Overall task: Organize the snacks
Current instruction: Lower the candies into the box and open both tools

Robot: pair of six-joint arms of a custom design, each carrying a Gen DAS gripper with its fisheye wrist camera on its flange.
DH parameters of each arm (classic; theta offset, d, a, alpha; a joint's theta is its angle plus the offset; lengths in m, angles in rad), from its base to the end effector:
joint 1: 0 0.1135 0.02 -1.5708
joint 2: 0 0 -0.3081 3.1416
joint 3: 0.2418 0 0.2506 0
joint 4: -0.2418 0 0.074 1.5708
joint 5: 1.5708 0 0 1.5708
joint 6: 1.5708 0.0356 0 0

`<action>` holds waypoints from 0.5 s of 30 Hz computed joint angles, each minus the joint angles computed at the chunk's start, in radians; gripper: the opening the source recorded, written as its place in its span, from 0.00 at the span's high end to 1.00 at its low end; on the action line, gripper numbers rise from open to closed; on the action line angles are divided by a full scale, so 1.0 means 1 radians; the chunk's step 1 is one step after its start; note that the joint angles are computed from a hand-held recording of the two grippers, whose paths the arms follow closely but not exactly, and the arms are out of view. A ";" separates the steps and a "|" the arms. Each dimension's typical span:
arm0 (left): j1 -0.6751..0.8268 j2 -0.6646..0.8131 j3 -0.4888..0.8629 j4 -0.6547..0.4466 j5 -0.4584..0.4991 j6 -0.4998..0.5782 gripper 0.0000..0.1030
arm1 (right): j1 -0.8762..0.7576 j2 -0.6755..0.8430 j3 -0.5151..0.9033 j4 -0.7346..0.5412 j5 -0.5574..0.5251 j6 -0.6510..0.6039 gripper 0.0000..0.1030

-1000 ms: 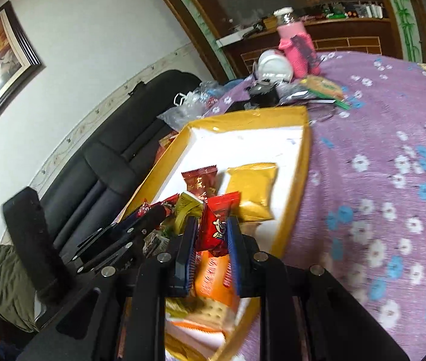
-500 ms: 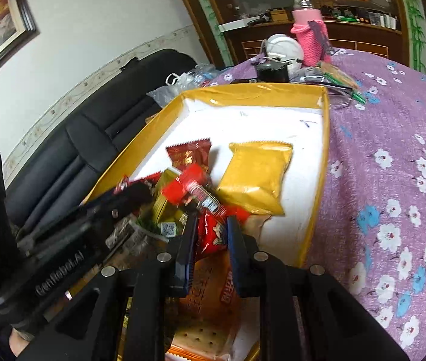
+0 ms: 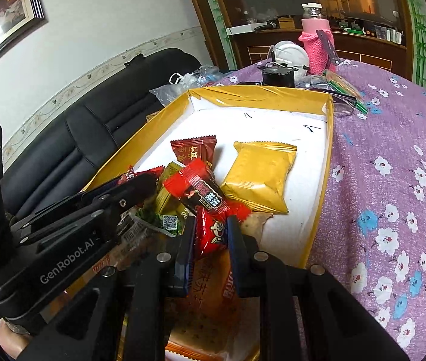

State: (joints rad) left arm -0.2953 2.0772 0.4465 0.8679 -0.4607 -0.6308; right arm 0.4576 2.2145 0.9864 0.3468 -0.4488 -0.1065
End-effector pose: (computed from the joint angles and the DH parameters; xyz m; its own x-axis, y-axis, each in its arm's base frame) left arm 0.2833 -0.0696 0.0633 -0.5062 -0.3982 -0.7650 -0.4276 0.8862 -0.1783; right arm 0.3616 0.1953 0.0691 -0.6196 -0.4119 -0.6681 -0.7156 0.6462 0.2652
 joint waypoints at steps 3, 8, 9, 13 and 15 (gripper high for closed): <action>0.002 -0.004 0.000 -0.015 0.000 -0.007 0.76 | -0.001 0.001 0.002 -0.001 -0.001 0.000 0.81; 0.009 -0.001 0.018 -0.057 0.009 -0.010 0.76 | -0.007 0.001 0.002 0.001 -0.004 0.004 0.81; 0.007 -0.001 0.020 -0.061 0.006 -0.009 0.76 | -0.007 0.001 0.002 0.001 -0.003 0.002 0.81; 0.002 -0.002 0.027 -0.077 -0.004 -0.007 0.76 | -0.010 0.002 0.004 0.000 -0.007 0.003 0.81; 0.001 -0.003 0.032 -0.089 -0.009 -0.007 0.76 | -0.008 0.000 0.001 0.003 -0.002 0.007 0.81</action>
State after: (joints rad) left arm -0.2944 2.0746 0.4780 0.7793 -0.4698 -0.6377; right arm 0.4495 2.2142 0.9870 0.3503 -0.4505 -0.0998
